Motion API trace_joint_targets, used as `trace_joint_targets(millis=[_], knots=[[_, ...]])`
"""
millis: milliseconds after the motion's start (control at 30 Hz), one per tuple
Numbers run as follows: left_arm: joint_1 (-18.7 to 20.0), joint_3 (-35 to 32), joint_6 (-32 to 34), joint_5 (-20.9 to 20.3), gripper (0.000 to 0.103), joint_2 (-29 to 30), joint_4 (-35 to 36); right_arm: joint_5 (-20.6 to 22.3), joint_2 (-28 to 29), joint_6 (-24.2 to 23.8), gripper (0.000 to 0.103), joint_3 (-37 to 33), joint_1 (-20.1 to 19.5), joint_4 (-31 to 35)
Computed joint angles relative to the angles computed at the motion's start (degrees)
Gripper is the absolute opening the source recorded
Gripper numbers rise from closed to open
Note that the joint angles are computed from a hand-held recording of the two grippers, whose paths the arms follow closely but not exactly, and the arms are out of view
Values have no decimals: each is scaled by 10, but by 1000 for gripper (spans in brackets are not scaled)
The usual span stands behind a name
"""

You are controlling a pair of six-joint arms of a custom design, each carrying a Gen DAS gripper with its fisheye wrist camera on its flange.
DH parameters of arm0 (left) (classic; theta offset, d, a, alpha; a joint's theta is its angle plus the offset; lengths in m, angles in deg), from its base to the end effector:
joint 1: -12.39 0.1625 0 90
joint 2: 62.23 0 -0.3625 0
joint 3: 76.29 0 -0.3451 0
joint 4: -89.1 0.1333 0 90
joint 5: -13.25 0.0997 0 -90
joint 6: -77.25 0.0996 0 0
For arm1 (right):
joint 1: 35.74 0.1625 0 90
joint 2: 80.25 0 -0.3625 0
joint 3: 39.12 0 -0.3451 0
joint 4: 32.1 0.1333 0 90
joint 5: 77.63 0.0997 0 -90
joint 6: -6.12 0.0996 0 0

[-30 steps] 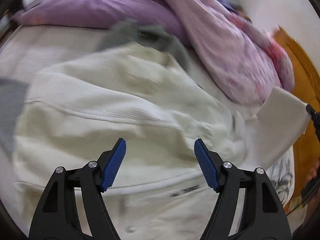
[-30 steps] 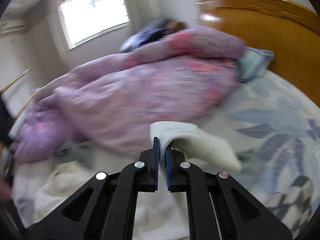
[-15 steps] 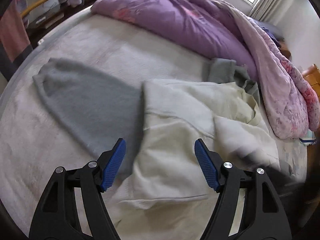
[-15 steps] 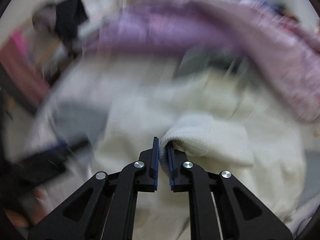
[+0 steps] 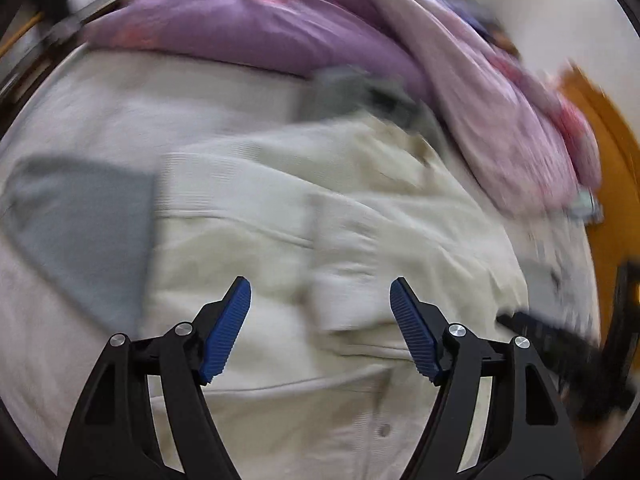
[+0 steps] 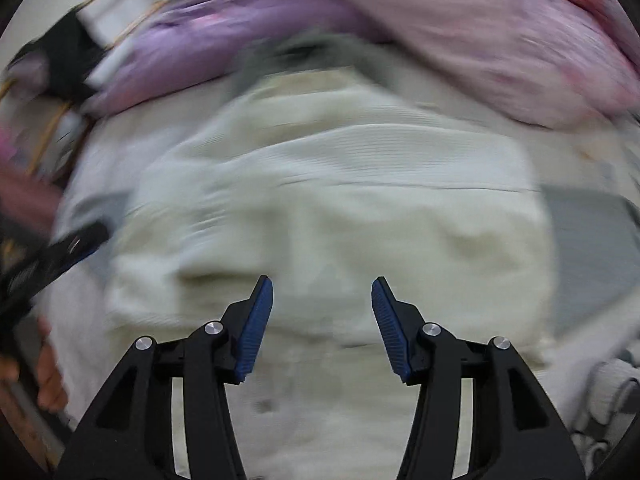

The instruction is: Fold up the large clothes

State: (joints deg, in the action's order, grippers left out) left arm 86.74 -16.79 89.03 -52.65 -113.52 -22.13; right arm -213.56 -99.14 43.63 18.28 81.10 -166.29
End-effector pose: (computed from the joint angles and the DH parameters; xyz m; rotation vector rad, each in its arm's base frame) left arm -0.0175 -0.7074 0.3300 0.5786 2.6493 -0.3287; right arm 0.3798 -0.6137 0.0059 -0.2773 -2.4191 0.6515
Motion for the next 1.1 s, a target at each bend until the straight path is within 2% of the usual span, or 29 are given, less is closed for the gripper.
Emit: trace_joint_targets(millis=[100, 200, 267, 300, 333, 367, 400, 433, 467, 600, 667, 767, 833, 900, 1000, 1033, 1067, 1100], knots=[[-20, 38, 17, -6, 73, 9, -1, -10, -53, 15, 27, 81, -26, -29], [-38, 88, 43, 17, 75, 19, -33, 19, -98, 25, 23, 156, -56, -61], [-51, 117, 52, 78, 75, 33, -60, 42, -120, 21, 23, 194, -74, -82], [-55, 127, 53, 122, 74, 44, -76, 60, -126, 12, 23, 206, -83, -92], [-53, 128, 48, 145, 66, 53, -84, 62, -127, 5, 21, 211, -87, -96], [-49, 122, 35, 162, 53, 59, -85, 65, -126, -1, 21, 212, -88, -96], [-43, 111, 24, 159, 37, 59, -79, 69, -129, -10, 21, 218, -90, -99], [-33, 94, 8, 137, 19, 57, -67, 71, -132, -13, 21, 223, -92, -104], [-23, 74, -8, 121, 6, 55, -52, 75, -134, -18, 21, 229, -95, -113], [-5, 52, -25, 121, 6, 24, -72, 81, -140, -21, 21, 242, -103, -134], [7, 30, -53, 124, 6, 10, -74, 73, -142, -13, 21, 242, -101, -131], [28, -34, -104, 146, 7, 18, -32, 53, -147, 2, 21, 243, -100, -112], [42, -83, -142, 195, 7, 36, 7, 44, -152, 14, 21, 246, -102, -98], [56, -152, -176, 181, 7, 61, 73, 37, -155, 31, 21, 241, -103, -73], [60, -180, -174, 157, 8, 70, 73, 25, -152, 12, 21, 228, -97, -86], [60, -184, -169, 147, 12, 72, 71, 26, -151, 4, 21, 225, -97, -97], [63, -213, -168, 120, 18, 85, 86, 26, -149, -4, 21, 217, -97, -104], [66, -241, -167, 107, 34, 101, 100, 26, -146, -8, 24, 210, -100, -109]])
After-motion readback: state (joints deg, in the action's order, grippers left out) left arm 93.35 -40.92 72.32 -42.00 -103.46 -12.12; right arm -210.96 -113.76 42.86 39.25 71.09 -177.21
